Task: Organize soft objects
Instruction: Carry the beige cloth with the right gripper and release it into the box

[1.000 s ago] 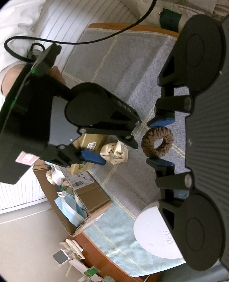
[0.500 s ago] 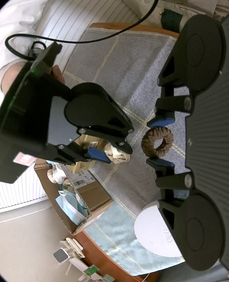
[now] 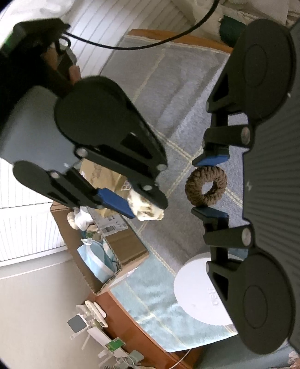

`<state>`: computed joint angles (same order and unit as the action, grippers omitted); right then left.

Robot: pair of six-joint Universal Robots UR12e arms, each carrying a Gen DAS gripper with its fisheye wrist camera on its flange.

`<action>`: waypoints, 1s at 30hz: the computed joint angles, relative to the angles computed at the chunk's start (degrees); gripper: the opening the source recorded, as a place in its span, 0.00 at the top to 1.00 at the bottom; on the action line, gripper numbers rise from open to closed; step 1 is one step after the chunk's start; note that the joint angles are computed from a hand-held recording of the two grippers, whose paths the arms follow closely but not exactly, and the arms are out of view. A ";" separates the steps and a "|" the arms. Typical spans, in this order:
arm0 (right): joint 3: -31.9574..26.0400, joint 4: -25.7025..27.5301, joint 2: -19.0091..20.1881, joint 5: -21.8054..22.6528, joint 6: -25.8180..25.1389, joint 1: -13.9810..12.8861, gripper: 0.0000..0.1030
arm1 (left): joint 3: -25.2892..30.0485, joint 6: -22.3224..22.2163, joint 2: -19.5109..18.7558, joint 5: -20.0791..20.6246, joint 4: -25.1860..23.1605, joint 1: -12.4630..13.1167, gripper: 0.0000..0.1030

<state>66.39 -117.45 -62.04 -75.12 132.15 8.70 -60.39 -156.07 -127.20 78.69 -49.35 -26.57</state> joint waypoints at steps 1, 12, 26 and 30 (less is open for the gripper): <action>0.29 -0.58 -0.32 0.39 0.30 -0.19 0.62 | 0.00 -0.21 0.10 0.01 0.04 -0.04 0.65; 5.62 -8.35 -4.59 3.16 4.83 -2.65 0.62 | 1.58 -1.60 0.18 0.16 0.11 -0.78 0.65; 4.48 -14.22 -3.42 -1.30 13.82 -3.88 0.62 | 6.22 -6.36 -2.46 0.58 2.25 -0.94 0.65; 1.53 -12.55 -1.50 -4.63 20.04 -4.45 0.62 | 6.78 -6.82 -2.79 0.48 2.28 -0.84 0.65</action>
<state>67.93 -130.00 -63.53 -79.75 152.19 4.25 -53.61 -162.89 -129.99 79.17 -47.07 -27.42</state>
